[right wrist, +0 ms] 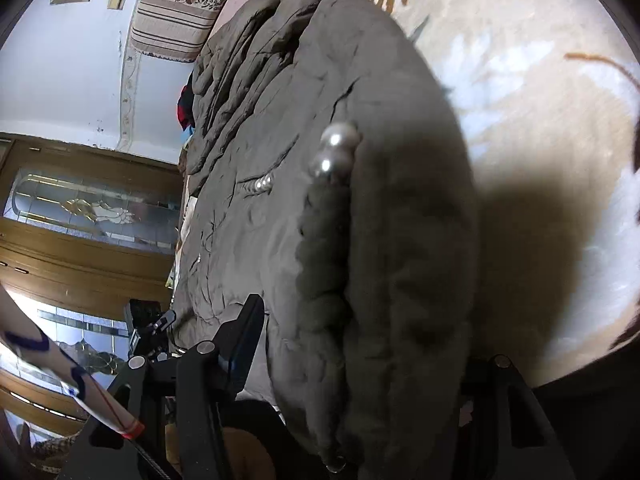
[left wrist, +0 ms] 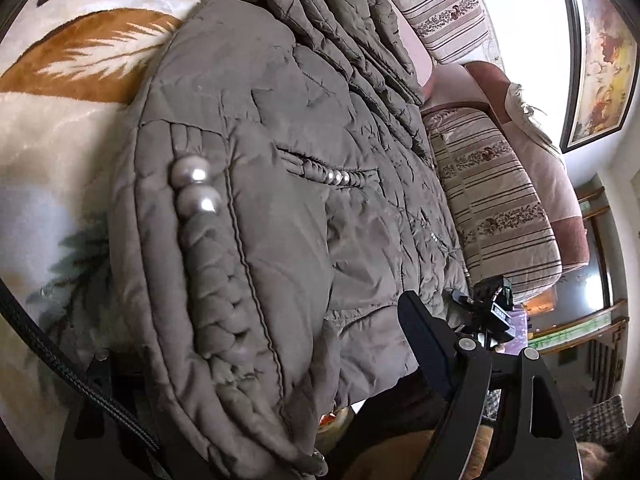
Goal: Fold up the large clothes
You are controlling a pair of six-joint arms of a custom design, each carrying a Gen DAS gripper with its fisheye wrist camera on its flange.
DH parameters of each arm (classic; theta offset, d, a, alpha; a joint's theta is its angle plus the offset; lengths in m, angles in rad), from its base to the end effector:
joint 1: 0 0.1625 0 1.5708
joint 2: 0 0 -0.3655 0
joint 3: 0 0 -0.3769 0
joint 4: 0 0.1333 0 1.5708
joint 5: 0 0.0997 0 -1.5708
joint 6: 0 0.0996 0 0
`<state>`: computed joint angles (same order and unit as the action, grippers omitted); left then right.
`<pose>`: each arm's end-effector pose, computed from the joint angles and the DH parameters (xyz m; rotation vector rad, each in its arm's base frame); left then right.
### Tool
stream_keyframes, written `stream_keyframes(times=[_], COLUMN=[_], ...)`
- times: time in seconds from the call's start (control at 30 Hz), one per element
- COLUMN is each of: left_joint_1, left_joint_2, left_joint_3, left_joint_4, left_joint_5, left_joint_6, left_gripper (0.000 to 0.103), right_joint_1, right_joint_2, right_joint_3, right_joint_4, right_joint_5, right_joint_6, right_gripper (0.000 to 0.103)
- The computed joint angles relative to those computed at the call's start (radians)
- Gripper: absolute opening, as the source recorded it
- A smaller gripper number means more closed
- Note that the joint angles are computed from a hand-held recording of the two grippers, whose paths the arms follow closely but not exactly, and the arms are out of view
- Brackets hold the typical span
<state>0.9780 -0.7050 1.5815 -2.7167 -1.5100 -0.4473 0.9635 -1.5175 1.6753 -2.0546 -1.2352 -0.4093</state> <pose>-0.2431 -0.6104 0.0404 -0.2080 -3.0267 0.4026 -0.1582 -0.5187 0.4111 0.2087 2.9278 -0.6634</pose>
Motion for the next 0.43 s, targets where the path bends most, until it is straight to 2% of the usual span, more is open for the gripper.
stream_keyframes(times=[0.13, 0.2, 0.23, 0.27, 0.3, 0.33, 0.4, 0.43], left_joint_1=[-0.023, -0.051, -0.066, -0.089, -0.114, -0.126, -0.127, -0.129], left_joint_2=[0.003, 0.003, 0.003, 0.006, 0.014, 0.019, -0.006, -0.018], left_joint_3=[0.002, 0.000, -0.006, -0.021, -0.052, -0.071, -0.059, -0.052], left_joint_4=[0.006, 0.038, 0.073, 0.128, 0.224, 0.278, 0.261, 0.244], left_joint_5=[0.066, 0.137, 0.180, 0.247, 0.334, 0.380, 0.367, 0.364], left_joint_6=[-0.036, -0.061, -0.064, -0.068, -0.074, -0.084, -0.093, -0.093], left_gripper=[0.081, 0.081, 0.081, 0.068, 0.041, 0.031, 0.021, 0.020], right_joint_1=[0.038, 0.049, 0.057, 0.069, 0.076, 0.083, 0.107, 0.117], right_joint_2=[0.021, 0.017, 0.013, 0.006, -0.003, -0.008, -0.029, -0.038], right_joint_3=[0.008, 0.027, 0.040, 0.052, 0.066, 0.071, 0.089, 0.097], right_joint_4=[-0.053, -0.098, -0.131, -0.168, -0.194, -0.203, -0.234, -0.246], right_joint_5=[-0.046, -0.066, -0.081, -0.120, -0.152, -0.157, -0.169, -0.169], right_joint_6=[0.020, 0.049, 0.073, 0.087, 0.083, 0.085, 0.075, 0.072], right_gripper=[0.062, 0.062, 0.057, 0.040, 0.035, 0.028, 0.023, 0.022])
